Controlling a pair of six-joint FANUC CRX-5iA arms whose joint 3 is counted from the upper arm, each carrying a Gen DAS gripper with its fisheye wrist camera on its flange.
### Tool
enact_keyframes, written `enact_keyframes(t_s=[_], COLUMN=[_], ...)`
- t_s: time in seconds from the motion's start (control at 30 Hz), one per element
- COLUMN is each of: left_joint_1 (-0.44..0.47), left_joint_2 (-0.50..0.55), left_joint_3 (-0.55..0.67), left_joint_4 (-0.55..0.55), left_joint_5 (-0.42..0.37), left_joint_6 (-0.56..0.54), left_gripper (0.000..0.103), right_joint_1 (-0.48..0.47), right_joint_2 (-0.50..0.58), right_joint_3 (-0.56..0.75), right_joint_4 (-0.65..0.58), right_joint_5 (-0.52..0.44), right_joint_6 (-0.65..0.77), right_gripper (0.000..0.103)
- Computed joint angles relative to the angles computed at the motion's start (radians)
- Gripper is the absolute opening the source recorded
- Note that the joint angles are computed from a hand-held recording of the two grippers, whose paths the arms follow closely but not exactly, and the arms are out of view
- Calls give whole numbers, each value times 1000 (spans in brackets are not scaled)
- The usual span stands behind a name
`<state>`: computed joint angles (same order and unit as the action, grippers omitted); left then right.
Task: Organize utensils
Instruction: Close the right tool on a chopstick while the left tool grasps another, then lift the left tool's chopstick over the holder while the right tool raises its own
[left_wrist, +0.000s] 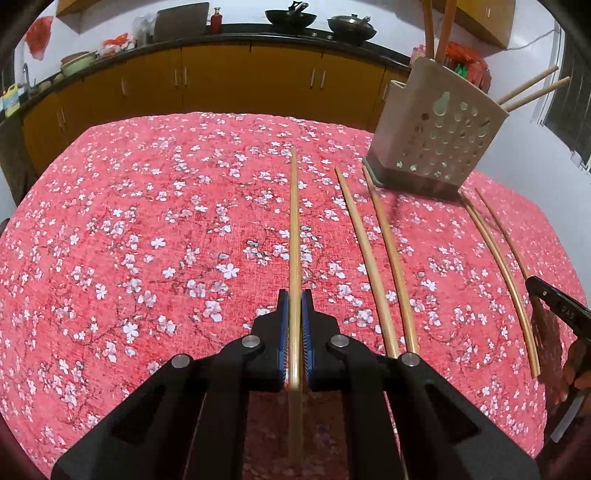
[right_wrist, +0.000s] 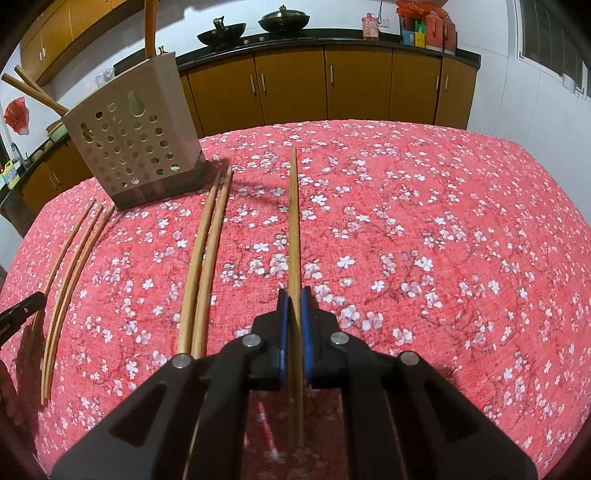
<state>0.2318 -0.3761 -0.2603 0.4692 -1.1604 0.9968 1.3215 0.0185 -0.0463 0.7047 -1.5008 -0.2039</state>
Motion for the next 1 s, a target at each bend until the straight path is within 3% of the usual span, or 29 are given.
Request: enact_keyframes(t_s=[0.63,1.0], left_joint_1=[9,59], left_joint_2=[-28,-49], left_joint_3=[-4,37], left_joint_4=[-10,88], left_joint_5=[-24,-27], left_joint_6=[-16,-60], left_gripper=[8,8], right_joint_1=[17,68], right_joint_2=[-6,-39], right_joint_3=[8,19], right_joint_4=[-3,136], right_joint_5=[-9,-79], right_joint_6=[-8,-50], right_gripper=[8,8])
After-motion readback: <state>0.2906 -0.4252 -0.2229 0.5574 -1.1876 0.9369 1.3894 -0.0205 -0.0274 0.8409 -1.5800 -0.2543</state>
